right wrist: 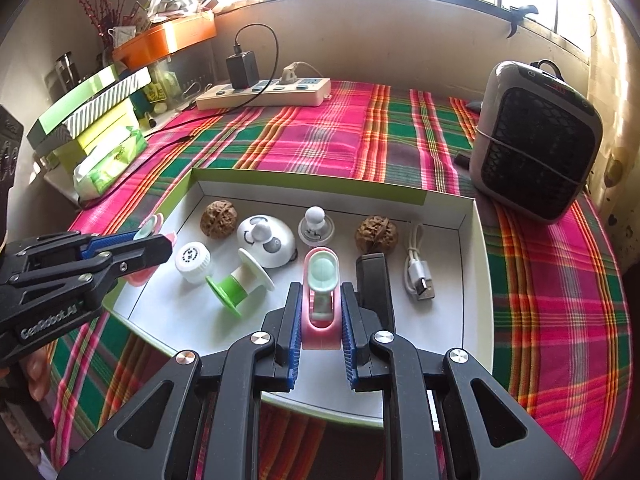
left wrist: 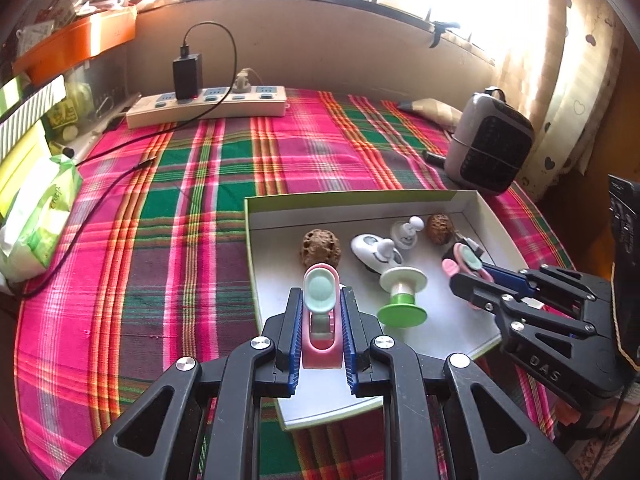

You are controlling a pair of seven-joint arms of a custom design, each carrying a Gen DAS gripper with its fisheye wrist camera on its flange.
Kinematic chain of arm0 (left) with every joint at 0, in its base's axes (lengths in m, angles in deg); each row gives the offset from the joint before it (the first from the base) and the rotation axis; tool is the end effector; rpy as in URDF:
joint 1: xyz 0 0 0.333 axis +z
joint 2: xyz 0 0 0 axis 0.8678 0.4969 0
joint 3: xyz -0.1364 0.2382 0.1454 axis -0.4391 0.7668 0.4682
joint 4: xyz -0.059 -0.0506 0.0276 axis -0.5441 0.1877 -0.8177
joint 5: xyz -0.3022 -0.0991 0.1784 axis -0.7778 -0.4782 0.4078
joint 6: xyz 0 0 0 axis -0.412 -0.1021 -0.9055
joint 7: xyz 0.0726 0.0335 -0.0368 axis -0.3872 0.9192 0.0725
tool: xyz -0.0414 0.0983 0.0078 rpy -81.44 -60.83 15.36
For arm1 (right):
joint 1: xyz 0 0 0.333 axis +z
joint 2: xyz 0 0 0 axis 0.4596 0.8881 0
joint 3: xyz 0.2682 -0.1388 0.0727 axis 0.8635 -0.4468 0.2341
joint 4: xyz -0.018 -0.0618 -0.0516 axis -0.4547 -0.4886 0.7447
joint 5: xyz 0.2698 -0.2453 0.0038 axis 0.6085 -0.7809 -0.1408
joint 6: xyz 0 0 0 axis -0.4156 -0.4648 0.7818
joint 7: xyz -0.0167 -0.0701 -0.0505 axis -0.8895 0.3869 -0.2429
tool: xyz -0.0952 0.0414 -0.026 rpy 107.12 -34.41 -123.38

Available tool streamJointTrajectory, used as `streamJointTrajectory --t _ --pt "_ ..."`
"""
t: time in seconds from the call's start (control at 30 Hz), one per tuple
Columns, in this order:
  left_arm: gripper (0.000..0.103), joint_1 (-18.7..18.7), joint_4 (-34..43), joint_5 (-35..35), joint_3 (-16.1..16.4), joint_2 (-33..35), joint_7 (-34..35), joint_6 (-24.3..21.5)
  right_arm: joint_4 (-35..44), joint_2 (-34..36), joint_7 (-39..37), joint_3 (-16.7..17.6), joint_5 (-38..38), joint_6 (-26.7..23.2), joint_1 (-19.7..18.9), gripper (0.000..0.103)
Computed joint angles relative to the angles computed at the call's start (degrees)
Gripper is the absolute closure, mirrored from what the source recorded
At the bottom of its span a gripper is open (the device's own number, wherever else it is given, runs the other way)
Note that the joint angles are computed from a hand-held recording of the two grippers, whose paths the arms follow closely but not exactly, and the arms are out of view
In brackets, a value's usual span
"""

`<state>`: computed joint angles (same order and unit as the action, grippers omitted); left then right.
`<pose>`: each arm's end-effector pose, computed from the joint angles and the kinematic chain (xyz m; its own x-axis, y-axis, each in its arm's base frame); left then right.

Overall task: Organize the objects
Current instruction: 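Lower the pink holder with the left tool while the right tool lowers its holder, then open both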

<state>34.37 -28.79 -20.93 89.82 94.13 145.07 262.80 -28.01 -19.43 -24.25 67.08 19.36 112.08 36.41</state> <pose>0.6531 -0.0727 0.3193 0.3063 -0.9365 0.1709 -0.6933 -0.3424 -0.6341 0.7472 0.2521 0.3077 0.7280 -0.6821 -0.0687 -0.5614 -0.5355 -0.6310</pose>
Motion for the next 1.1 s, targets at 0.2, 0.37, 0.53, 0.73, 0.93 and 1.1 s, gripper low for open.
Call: streamJointTrajectory --t 0.2,0.37,0.53,0.73,0.93,1.1 --pt "0.087 2.4 -0.1 -0.3 -3.7 -0.4 1.9 -0.2 1.3 0.7 0.3 -0.4 -0.4 -0.8 0.4 0.085" --pt "0.087 2.9 0.6 0.2 -5.1 -0.1 2.8 -0.6 1.7 1.0 0.3 -0.6 -0.4 -1.1 0.6 0.084" --pt "0.087 3.5 2.2 0.8 -6.0 0.6 2.8 -2.3 1.8 1.0 0.1 -0.5 -0.5 -1.4 0.5 0.084" --pt "0.087 4.8 3.8 1.8 -7.1 1.5 2.5 -4.0 2.4 1.3 0.5 -1.0 -0.8 -1.8 0.9 0.084" --pt "0.087 5.7 5.0 3.0 -7.8 2.3 1.7 -5.0 4.0 2.2 1.0 -1.5 -1.3 -2.6 1.3 0.084" --pt "0.087 5.8 5.6 4.0 -7.7 2.6 0.7 -5.5 3.9 2.3 0.9 -1.5 -1.5 -2.3 1.5 0.084"
